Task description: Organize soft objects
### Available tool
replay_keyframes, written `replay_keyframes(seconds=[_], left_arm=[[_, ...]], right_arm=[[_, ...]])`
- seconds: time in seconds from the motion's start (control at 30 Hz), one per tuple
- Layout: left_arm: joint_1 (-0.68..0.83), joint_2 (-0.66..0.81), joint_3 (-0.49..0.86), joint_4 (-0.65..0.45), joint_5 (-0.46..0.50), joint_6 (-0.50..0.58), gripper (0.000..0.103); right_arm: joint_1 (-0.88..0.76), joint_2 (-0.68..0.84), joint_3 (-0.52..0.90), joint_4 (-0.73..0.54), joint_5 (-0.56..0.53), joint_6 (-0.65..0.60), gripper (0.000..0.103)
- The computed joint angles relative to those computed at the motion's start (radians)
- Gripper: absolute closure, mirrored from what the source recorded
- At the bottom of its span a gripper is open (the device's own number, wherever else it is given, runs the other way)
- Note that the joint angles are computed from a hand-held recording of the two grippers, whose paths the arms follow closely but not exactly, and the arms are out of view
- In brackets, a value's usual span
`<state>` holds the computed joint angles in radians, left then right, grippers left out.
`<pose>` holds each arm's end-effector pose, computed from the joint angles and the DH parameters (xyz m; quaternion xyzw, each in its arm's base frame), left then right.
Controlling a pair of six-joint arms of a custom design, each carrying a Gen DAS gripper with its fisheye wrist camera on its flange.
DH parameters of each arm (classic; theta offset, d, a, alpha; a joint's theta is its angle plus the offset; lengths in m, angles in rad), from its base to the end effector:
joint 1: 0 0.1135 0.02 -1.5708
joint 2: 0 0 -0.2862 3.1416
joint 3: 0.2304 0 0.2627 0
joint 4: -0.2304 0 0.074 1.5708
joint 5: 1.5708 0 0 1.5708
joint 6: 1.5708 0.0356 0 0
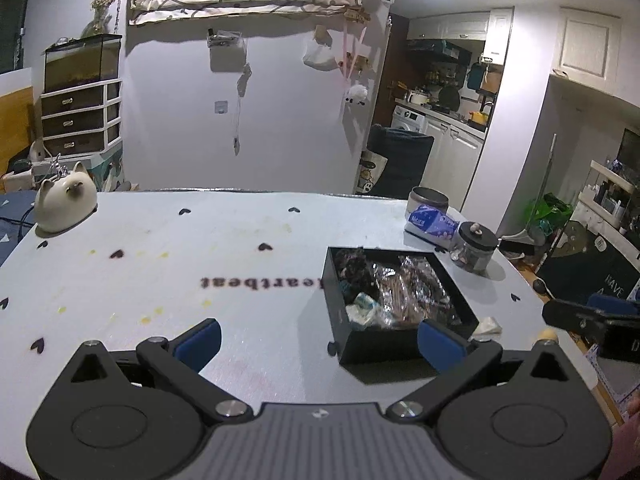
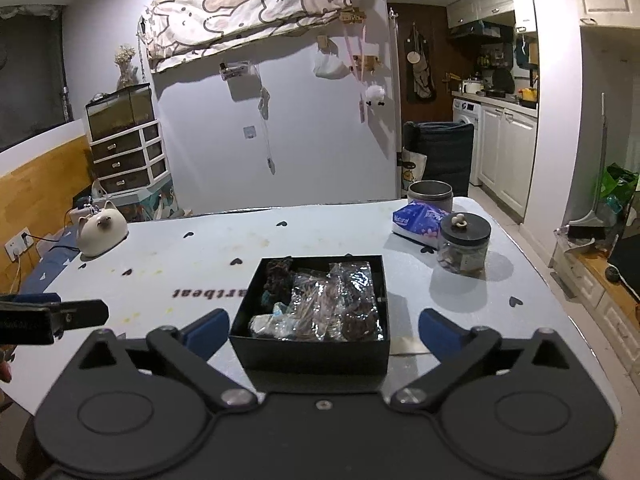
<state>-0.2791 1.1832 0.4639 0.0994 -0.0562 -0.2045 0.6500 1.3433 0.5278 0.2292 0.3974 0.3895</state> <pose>0.2245 -0.0622 0.1915 0.0203 0.8886 -0.0853 0.4502 0.2181 0.1485 0.1881 -0.0197 0.8687 0.0791 0.4885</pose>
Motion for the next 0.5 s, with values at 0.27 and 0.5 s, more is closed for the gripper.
replay_keyframes(seconds=[0.27, 0.5], left_arm=[[0.015, -0.093, -0.050, -0.051, 0.001, 0.005, 0.000], [0.041, -0.139, -0.067, -0.072, 0.007, 0.012, 0.000]], right_arm=[[0.097, -0.029, -0.027, -0.009, 0.094, 0.047, 0.000], [0.137, -0.029, -0.024, -0.021, 0.131, 0.066, 0.000]])
